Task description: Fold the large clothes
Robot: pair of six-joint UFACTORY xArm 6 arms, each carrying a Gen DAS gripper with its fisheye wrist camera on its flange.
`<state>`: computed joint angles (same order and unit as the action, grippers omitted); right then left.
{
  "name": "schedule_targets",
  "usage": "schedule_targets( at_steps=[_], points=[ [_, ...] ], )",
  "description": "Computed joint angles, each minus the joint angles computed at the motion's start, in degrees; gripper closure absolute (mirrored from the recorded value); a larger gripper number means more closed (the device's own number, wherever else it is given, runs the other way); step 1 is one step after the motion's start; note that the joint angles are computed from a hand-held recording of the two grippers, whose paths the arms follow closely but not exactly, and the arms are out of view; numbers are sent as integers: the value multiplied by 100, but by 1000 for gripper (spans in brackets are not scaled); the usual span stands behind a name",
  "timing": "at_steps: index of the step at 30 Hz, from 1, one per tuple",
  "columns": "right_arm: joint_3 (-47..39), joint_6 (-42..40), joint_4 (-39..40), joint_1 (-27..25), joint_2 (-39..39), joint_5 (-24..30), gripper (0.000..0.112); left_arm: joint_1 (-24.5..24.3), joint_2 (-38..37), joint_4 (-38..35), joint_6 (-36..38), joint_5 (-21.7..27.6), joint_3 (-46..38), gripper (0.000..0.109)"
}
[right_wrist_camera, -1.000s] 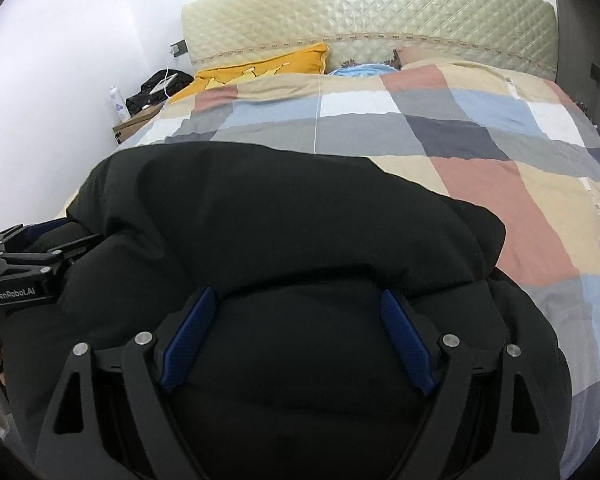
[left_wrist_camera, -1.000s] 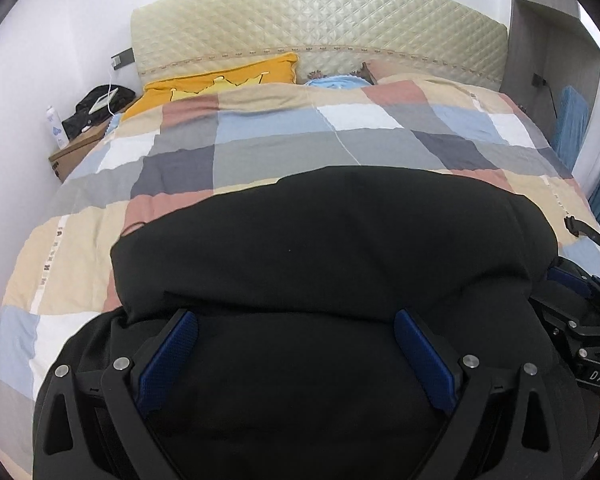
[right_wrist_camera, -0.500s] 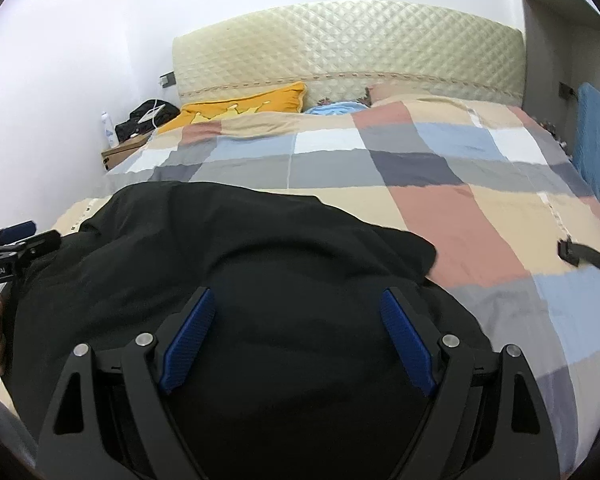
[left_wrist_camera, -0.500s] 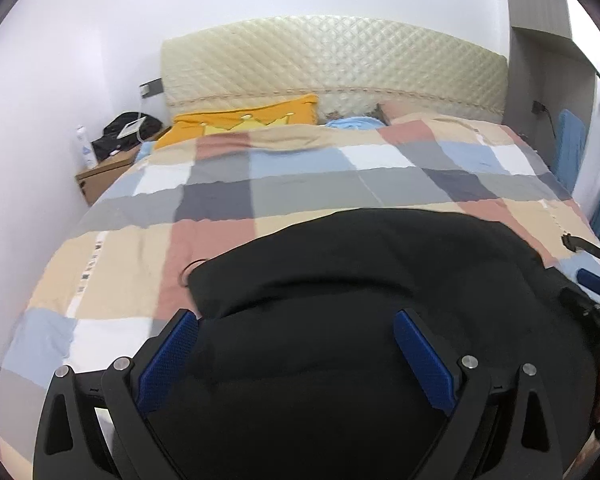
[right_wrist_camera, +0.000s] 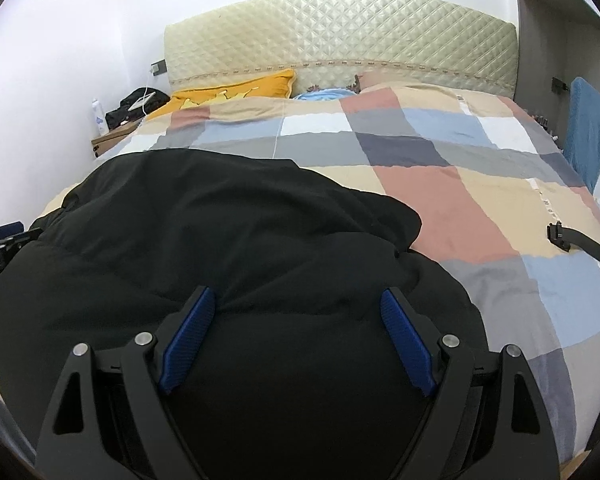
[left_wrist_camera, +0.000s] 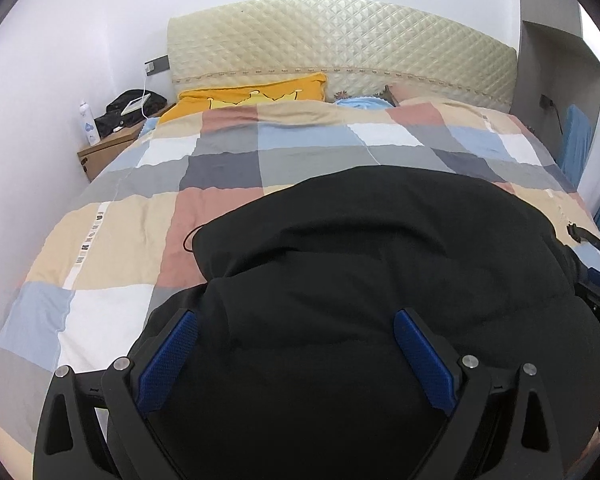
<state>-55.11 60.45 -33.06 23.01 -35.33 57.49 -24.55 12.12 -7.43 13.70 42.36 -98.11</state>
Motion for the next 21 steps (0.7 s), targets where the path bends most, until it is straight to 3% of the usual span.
schedule_targets(
  at_steps=[3, 7, 14, 21],
  points=[
    [87, 97, -24, 9, -31, -73, 27, 29, -85, -195, 122, -216, 248, 8],
    [119, 183, -85, 40, -2, -86, 27, 89, -65, -452, 195, -127, 266, 7],
    [216, 218, 43, -13, -51, -162, 25, 52, -97, -298, 151, -200, 354, 7],
    [-24, 590, -390, 239, 5, 208, 25, 19, -341, -297, 83, -433, 602, 9]
  ],
)
